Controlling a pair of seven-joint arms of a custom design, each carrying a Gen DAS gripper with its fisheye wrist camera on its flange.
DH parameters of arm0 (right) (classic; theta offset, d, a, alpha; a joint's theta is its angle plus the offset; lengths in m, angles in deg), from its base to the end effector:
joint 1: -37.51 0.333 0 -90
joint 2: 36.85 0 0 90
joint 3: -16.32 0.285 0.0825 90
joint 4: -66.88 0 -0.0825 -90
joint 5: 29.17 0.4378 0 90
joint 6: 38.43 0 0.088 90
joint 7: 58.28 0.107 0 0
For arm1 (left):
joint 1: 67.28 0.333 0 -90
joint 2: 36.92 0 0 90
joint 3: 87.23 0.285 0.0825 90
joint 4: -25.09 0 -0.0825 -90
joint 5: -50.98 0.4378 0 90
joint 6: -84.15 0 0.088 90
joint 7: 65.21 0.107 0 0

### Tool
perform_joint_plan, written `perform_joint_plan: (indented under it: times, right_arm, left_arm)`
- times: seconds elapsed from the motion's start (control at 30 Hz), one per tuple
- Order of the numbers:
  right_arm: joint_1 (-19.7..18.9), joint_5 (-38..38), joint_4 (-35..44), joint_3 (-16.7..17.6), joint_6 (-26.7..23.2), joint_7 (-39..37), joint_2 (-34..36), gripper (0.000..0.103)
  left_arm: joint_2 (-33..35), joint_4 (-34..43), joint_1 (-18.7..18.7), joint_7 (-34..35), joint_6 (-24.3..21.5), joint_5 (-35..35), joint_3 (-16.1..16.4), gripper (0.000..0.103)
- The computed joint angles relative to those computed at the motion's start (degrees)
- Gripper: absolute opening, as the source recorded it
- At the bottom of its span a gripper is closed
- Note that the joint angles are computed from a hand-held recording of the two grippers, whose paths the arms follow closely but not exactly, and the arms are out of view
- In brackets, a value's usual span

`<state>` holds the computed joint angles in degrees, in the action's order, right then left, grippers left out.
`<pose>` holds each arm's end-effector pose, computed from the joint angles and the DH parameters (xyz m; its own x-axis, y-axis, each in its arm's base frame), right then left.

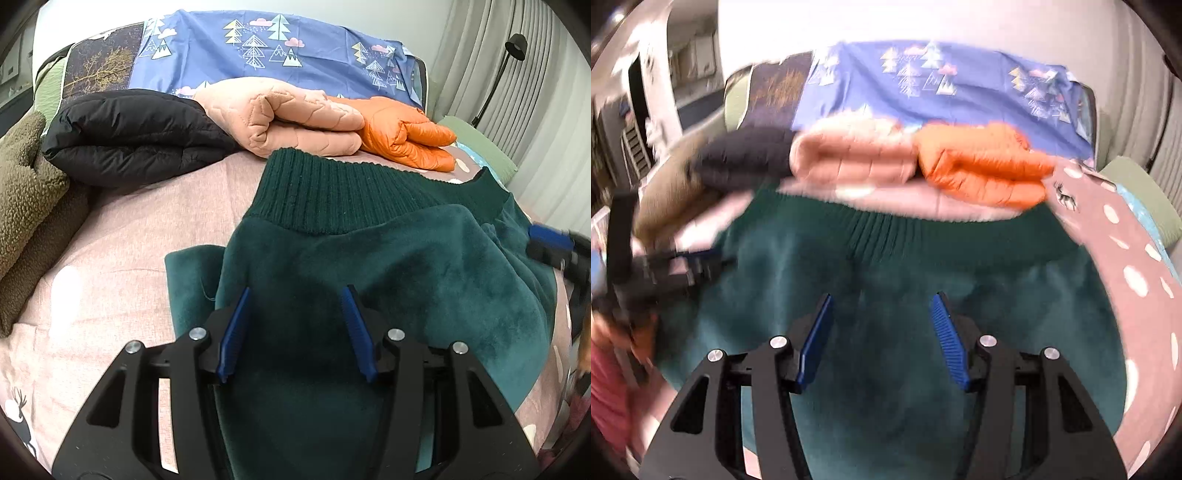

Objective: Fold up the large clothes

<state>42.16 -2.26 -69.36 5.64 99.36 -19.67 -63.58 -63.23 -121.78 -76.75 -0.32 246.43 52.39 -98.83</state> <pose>0.5125 -0.0550 0.5004 0.5010 -0.8650 -0.0274 -0.6901 -0.3801 -0.6159 0.4704 -0.1825 0.4475 -0.0290 -0.9836 0.1780 -0.7633 -0.0932 -0.6393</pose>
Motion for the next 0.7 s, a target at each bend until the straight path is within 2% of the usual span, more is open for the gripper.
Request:
perform_joint_plan:
  times: [0.03,0.07,0.1,0.17,0.2,0.23,0.27,0.33,0.37,0.4,0.43,0.47,0.5,0.53,0.57,0.6,0.7]
  right_arm:
    - [-1.1,-1.3,-0.7,1.2,-0.6,0.2,1.8,0.061]
    - [-0.3,0.5,-2.1,0.7,2.0,-3.7,1.7,0.062]
    - [0.7,0.5,-1.7,-0.6,1.5,-4.0,1.3,0.061]
    - [-1.2,-0.1,0.9,-0.2,-3.8,2.1,1.0,0.061]
    - [-1.6,0.7,1.2,-0.8,-5.6,3.0,0.0,0.061]
    - [-1.3,2.7,0.3,-2.2,-6.5,0.7,-2.7,0.061]
    - [-1.3,3.1,-1.5,-2.4,-5.4,-1.3,-5.1,0.061]
    - [-1.6,2.6,-5.7,-2.3,-1.2,-4.8,-9.3,0.061]
    - [-2.5,1.5,-7.3,-1.5,-0.3,-5.7,-10.0,0.061]
    - [-3.0,-1.1,-7.6,-1.2,-1.2,-4.0,-8.7,0.062]
    - [-2.3,-2.9,-8.1,-2.1,-1.5,-1.8,-7.1,0.064]
    - [-2.8,-0.9,-9.9,-1.6,1.3,-3.6,-7.5,0.064]
    - [-2.5,-1.3,-10.9,-1.4,3.3,-4.6,-8.4,0.064]
    - [-2.9,-2.7,-11.5,-0.4,4.0,-4.0,-9.5,0.064]
    - [-2.9,-3.3,-11.1,-0.4,3.3,-2.7,-9.7,0.064]
    - [-2.9,-3.5,-10.3,-0.6,1.9,-1.3,-9.5,0.064]
    - [-2.8,-2.4,-8.5,-2.7,-2.6,0.4,-10.2,0.064]
  left_arm:
    - [0.0,0.0,0.0,0.1,0.0,0.0,0.0,0.052]
    - [0.0,0.0,-0.1,0.3,0.0,0.1,0.1,0.052]
    - [0.0,-0.1,-0.2,0.4,0.0,0.0,0.2,0.052]
    - [-0.6,-0.2,-0.7,0.9,-0.6,-0.7,0.8,0.052]
    - [-1.5,-0.4,-0.7,0.7,-1.2,-1.0,0.9,0.052]
    - [-2.9,-1.0,-0.3,-0.3,-1.5,-1.2,0.7,0.051]
    - [-4.9,-2.2,0.3,-1.7,-0.9,-1.3,0.3,0.052]
    - [-9.2,-4.6,4.1,-6.5,0.7,1.4,-2.7,0.059]
    - [-11.5,-6.4,4.9,-7.4,2.5,2.1,-2.7,0.060]
    - [-12.2,-7.2,4.2,-7.0,3.1,1.8,-1.4,0.061]
    - [-12.1,-7.3,3.4,-6.6,2.6,1.1,-0.1,0.064]
    - [-11.0,-6.7,2.6,-6.1,0.2,0.2,1.1,0.065]
    - [-9.1,-5.2,3.0,-5.6,-3.7,0.7,0.6,0.065]
    - [-7.0,-4.0,5.0,-6.4,-6.7,3.3,-1.9,0.072]
    - [-6.5,-4.3,6.0,-7.7,-6.6,5.3,-3.5,0.074]
    - [-7.1,-5.7,6.2,-9.5,-4.0,6.0,-3.8,0.074]
    - [-8.0,-7.9,1.4,-8.5,-1.7,0.1,1.9,0.074]
